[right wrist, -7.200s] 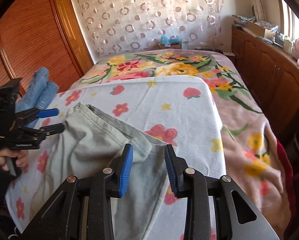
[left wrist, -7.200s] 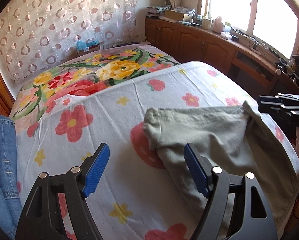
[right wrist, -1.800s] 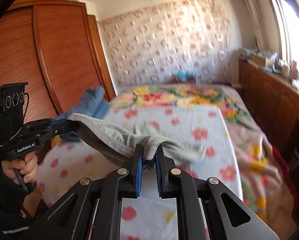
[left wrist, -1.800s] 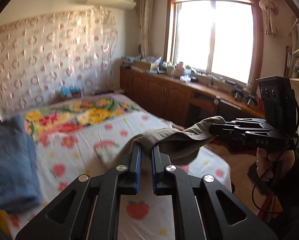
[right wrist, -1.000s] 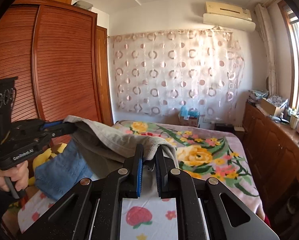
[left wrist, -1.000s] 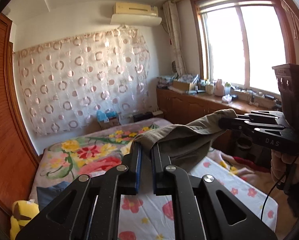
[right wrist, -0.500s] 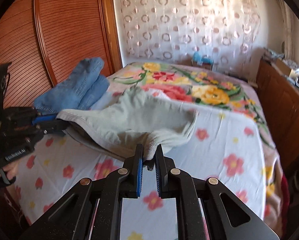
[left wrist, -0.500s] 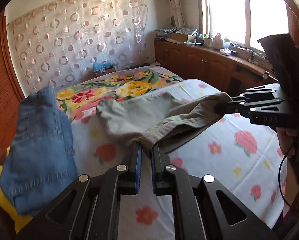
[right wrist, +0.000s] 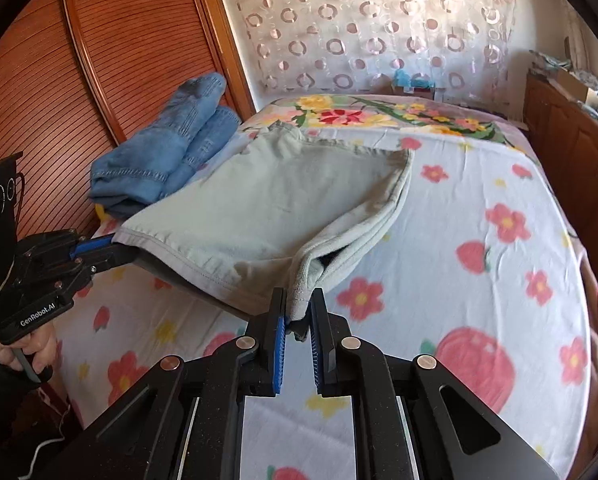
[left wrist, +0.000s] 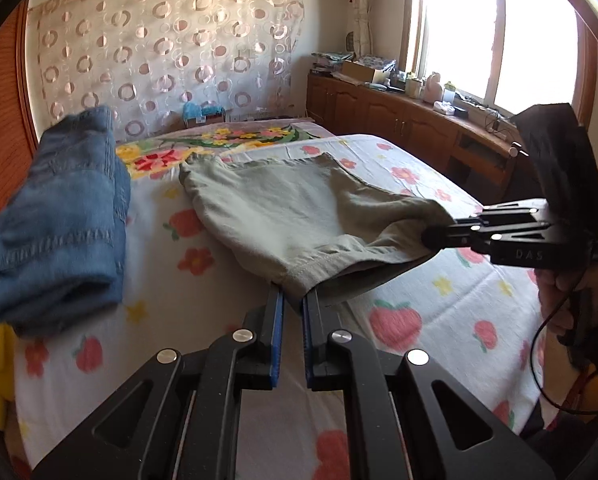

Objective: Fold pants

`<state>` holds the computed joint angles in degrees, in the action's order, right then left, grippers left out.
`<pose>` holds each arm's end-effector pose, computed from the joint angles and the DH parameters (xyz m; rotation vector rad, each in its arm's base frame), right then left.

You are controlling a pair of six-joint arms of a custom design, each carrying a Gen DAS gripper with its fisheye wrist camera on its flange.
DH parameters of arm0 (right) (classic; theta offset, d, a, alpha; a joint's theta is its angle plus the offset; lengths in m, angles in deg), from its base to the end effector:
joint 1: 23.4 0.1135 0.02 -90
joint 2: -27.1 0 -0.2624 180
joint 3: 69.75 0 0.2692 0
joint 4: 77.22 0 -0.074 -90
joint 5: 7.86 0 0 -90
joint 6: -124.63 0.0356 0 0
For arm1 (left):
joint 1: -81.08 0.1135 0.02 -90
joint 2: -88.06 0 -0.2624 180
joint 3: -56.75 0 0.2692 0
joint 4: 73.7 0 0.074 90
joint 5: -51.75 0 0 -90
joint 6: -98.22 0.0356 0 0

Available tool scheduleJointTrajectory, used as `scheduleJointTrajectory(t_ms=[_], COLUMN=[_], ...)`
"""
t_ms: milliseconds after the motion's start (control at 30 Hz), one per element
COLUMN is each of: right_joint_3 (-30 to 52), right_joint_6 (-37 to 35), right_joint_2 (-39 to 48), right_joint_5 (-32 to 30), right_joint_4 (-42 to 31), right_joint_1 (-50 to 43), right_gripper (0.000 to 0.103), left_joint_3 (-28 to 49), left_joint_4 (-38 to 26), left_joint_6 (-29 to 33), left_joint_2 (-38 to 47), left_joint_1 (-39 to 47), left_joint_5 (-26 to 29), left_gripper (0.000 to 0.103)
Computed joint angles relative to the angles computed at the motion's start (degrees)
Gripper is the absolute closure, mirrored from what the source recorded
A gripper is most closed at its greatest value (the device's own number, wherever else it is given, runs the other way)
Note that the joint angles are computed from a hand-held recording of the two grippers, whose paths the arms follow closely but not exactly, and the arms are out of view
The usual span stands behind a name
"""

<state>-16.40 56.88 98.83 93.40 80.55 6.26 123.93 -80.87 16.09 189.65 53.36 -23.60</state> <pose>0.2432 0.1305 0.2069 -0.0441 2.2757 0.2561 0.3286 -0.1828 0.1465 0.8328 2.1580 -0.4714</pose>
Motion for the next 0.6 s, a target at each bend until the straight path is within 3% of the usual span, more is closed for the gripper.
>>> scheduleJointTrajectory(t_ms=[233,600], right_joint_3=[-4.9,-7.8], right_joint_6=[2.7,4.9], right_joint_2=[-5.8,-7.1], right_joint_5=[0.4,2.0], right_joint_4=[-0.4,0.7], right_joint_1=[2.1,3.9], right_gripper=[0.092,0.092], left_joint_3=[-9.7,-13.2], left_joint_4=[3.6,2.9], left_joint_6=[-2.3,-3.4], left_joint_2=[-6.0,-6.9], left_joint_1=[-0.8,-0.8], left_joint_5=[0.8,1.0], left_gripper=[0.093,0.093])
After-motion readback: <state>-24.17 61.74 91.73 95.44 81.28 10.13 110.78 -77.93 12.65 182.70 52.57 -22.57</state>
